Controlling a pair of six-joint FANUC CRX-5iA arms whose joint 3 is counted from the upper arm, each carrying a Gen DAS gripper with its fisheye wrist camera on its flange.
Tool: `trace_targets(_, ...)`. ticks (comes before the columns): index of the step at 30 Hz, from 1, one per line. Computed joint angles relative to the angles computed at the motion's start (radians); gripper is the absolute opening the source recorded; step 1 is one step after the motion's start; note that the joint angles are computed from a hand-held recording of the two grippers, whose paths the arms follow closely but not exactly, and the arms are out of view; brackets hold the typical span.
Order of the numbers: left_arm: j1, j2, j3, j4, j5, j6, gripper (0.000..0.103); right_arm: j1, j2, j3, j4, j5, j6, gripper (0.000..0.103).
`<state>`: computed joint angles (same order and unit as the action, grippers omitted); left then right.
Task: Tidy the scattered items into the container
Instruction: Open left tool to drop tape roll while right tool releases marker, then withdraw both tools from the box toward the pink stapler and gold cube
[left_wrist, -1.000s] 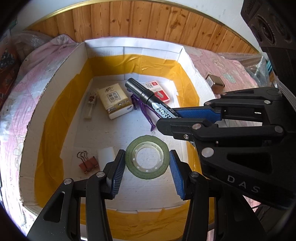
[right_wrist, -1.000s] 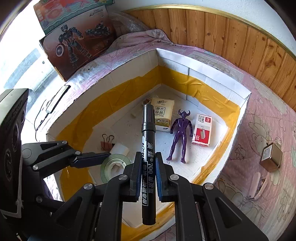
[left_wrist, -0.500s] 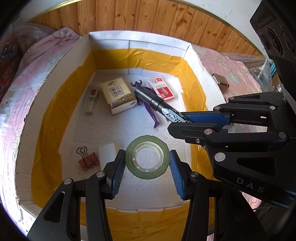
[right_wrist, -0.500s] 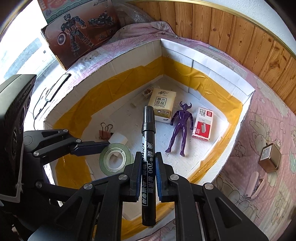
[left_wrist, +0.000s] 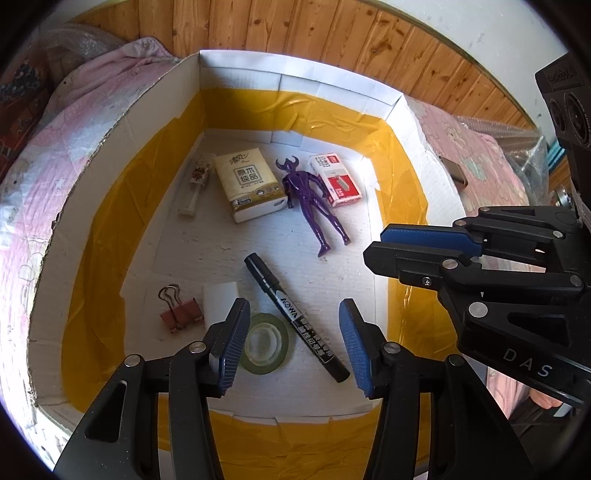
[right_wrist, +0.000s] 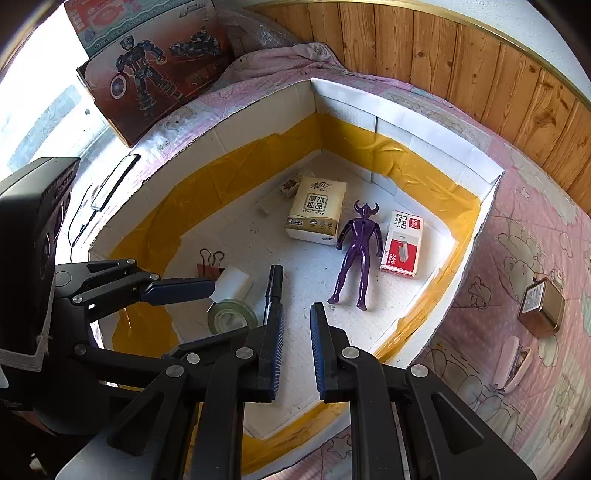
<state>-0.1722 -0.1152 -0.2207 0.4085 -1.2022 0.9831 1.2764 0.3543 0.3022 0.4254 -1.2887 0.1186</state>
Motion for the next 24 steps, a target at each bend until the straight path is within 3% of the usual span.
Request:
trace_targets(13, -0.022, -0.007, 0.015, 0.000, 0.013, 0.043, 0.053, 0.002, -0.035, -0.047, 0.010, 0.050, -0.050, 0.017)
trace_targets(24, -0.070, -0.055, 0.016, 0.020, 0.044, 0.061, 0.053, 0.032, -0.169, -0.222, 0.131, 0.208, -0.256, 0.017)
